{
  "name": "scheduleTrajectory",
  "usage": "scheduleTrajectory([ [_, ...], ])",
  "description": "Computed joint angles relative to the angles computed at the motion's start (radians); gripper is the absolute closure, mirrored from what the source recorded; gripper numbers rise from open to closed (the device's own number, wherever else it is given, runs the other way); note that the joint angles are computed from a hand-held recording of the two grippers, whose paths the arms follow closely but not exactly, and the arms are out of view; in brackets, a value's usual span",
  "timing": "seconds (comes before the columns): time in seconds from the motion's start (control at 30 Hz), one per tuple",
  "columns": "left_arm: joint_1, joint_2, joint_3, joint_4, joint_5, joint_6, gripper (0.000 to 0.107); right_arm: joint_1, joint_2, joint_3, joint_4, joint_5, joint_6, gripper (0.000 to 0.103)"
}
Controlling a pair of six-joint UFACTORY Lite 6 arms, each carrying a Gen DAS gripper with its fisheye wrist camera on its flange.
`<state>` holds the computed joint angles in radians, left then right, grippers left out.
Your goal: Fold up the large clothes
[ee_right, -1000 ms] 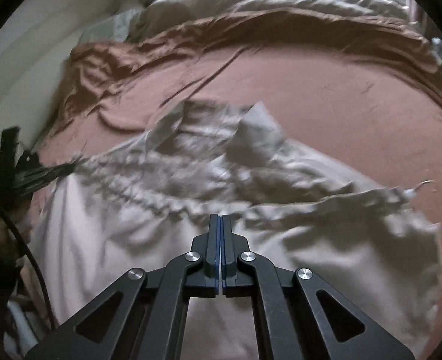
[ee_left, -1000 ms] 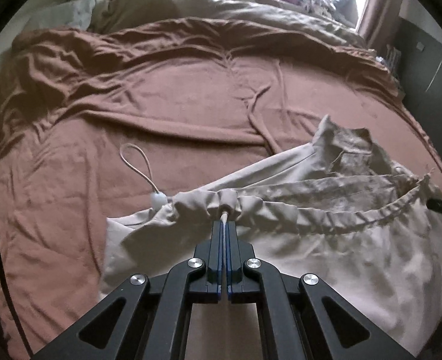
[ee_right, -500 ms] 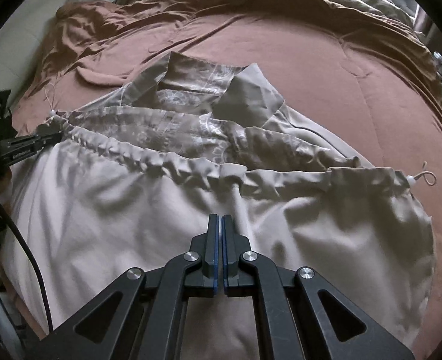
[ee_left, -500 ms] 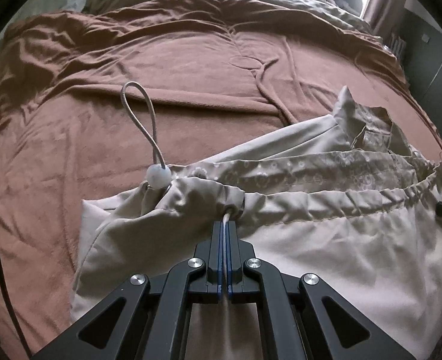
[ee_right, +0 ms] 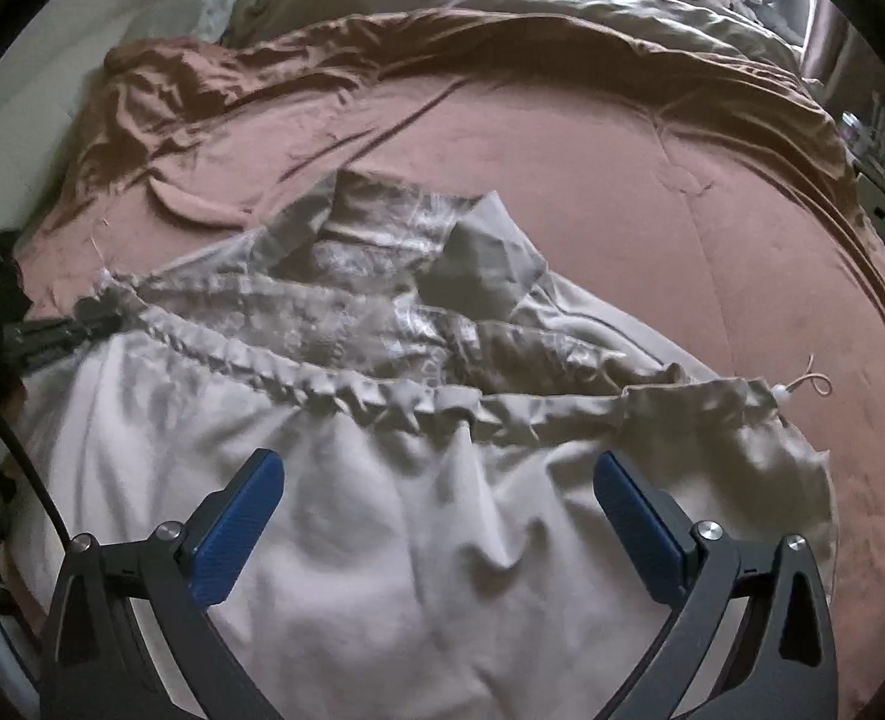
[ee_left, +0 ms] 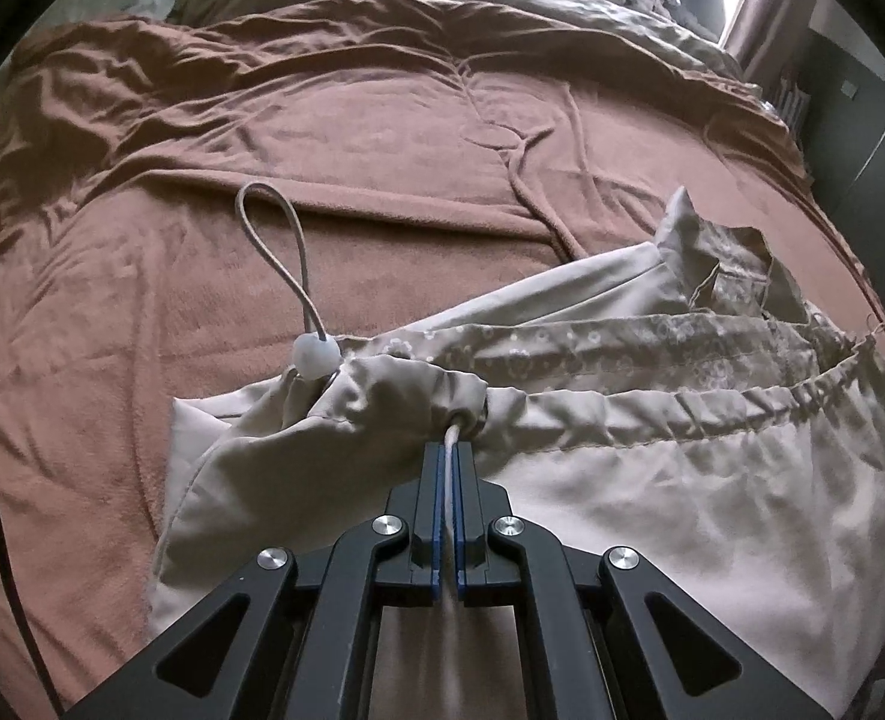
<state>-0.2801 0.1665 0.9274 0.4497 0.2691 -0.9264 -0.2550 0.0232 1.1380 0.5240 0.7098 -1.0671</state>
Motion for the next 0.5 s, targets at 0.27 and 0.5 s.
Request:
scheduleTrajectory([
  [0.27,0.002,0.024,0.008,-0.015,-0.006,0.03,0.105,0.084,0.145,0.019,-0.127,-0.128,0.123,0.093],
  [0.5,-0.025,-0.042,-0.02,0.118,0.015,-0.111,0.105,0.041,0.051,-0.011,0.055,-0.122,-0.045,0.103],
])
